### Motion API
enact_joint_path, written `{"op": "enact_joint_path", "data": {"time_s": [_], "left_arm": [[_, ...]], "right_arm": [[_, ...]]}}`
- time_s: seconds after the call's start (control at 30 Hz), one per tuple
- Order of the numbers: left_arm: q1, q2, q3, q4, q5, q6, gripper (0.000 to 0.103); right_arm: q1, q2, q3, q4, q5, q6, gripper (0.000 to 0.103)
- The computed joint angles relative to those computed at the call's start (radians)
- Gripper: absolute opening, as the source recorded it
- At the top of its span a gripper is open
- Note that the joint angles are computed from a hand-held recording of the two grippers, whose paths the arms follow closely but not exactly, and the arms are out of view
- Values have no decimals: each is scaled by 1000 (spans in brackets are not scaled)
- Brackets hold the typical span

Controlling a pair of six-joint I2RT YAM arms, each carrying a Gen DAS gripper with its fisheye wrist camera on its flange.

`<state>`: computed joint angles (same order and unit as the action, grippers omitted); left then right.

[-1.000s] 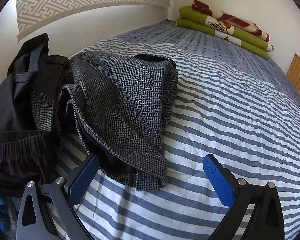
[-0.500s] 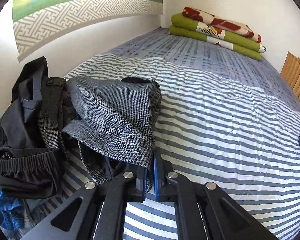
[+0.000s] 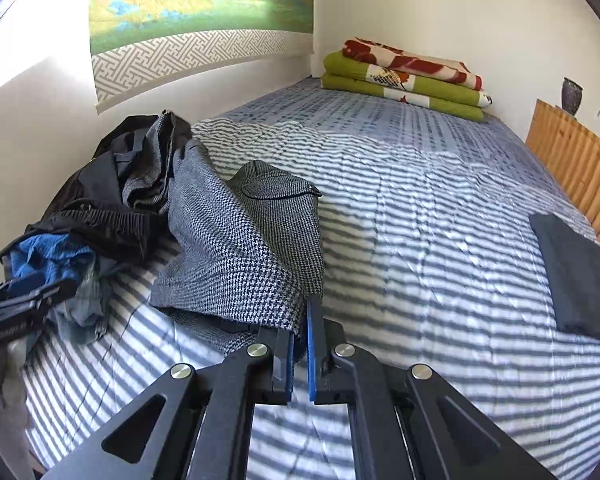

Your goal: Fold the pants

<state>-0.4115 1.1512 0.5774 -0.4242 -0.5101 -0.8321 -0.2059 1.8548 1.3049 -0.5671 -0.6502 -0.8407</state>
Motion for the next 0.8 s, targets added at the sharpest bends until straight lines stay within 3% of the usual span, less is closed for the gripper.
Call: {"op": "enact_joint_path", "data": {"time_s": [0.17,0.27,0.37,0.5,0.57,0.6,0.67,0.7,0.73,0.8], "left_arm": [[-139,103,94,-33,-80,-43,85],[-224,178,152,-40,-119,-62,86],[-273,268,208,-22,-110,-75,86],[-337,433,312,16,-71,-21,100],[-371,551,401,-6,-88,2,101],[-384,612,451,-34,-98,-3,101],[-393,707,537,-87,-118,-19,101],[-390,737,566,-102,-122,-26,96],[-383,755,578,-92,-115,-28,91],[-366,780,596,-88,-80,-38,56]], "right_arm": [[-247,55,64,-204,0,-243,4],[-392,112,118,-257,15,-364,4],[-518,208,258,-355,25,-434,4],[-603,352,467,-517,82,-509,4],[-618,398,537,-610,108,-573,6],[-622,404,552,-632,112,-589,12],[-636,412,580,-693,96,-637,37],[-643,410,595,-716,68,-653,56],[-651,405,603,-734,34,-668,65],[-643,400,625,-759,-6,-672,66]]}}
